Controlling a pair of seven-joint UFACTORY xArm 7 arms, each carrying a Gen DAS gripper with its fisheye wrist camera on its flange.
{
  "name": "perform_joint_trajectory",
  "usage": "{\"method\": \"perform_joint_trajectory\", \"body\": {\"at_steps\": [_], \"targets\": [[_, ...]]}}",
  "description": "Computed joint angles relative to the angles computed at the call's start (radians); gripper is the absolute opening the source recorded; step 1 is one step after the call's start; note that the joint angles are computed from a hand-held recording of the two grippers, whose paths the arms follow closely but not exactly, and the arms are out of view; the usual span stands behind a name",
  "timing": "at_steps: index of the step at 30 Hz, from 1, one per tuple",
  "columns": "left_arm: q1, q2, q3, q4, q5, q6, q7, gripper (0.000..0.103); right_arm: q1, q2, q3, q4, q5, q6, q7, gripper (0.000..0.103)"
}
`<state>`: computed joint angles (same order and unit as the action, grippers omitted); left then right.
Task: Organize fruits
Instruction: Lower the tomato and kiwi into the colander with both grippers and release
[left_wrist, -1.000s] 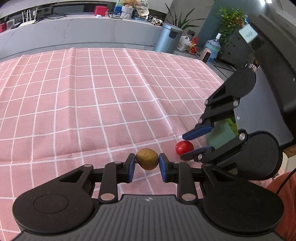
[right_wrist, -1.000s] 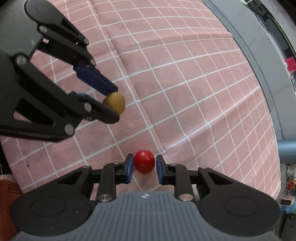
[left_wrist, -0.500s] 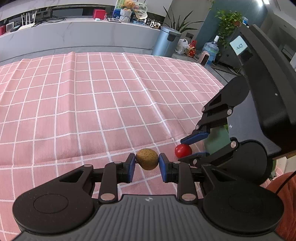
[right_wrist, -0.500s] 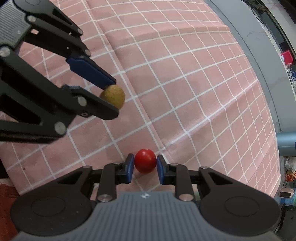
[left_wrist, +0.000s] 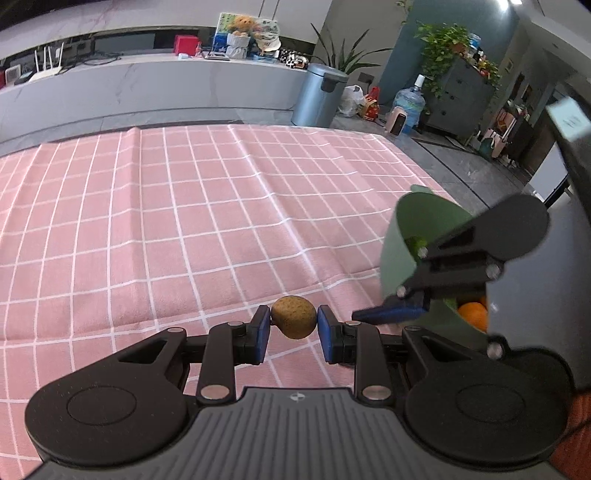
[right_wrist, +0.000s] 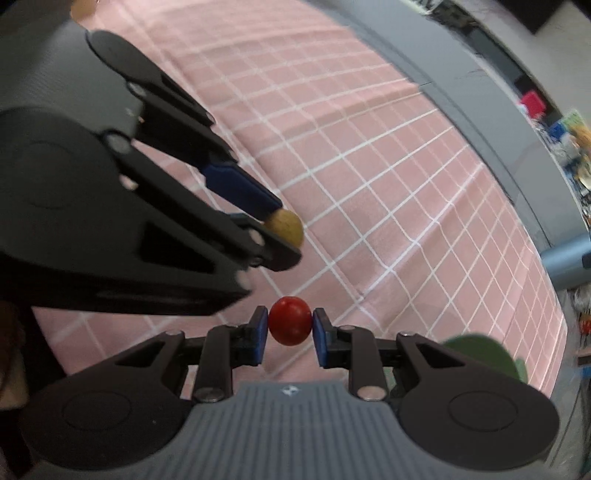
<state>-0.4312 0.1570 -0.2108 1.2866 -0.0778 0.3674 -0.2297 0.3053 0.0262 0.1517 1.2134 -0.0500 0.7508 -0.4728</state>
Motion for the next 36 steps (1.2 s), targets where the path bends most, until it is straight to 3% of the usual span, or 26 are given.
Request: {"method": "perform_joint_trajectory", "body": {"at_steps": [12, 22, 30, 36], "targets": [[-0.046, -0.074, -0.011, -0.021, 0.087, 0.002, -0.087, 0.03, -0.008, -0.35, -0.009, -0.35, 0.124, -0.252, 0.216, 0.021], [-0.091, -0.071, -0.033, 0.005, 0.148, -0.016, -0.179, 0.031, -0.085, -0.641, -0.005, -0.599, 0.082, -0.396, 0.47, 0.021], [-0.129, 0.014, -0.053, 0.103, 0.113, -0.016, -0.11, 0.031, -0.13, -0.739, -0.073, -0.69, 0.055, -0.415, 0.496, 0.021], [-0.168, 0.127, -0.045, 0.241, 0.116, 0.041, -0.077, 0.031, -0.163, -0.733, -0.127, -0.708, 0.059, -0.447, 0.464, 0.021]]}}
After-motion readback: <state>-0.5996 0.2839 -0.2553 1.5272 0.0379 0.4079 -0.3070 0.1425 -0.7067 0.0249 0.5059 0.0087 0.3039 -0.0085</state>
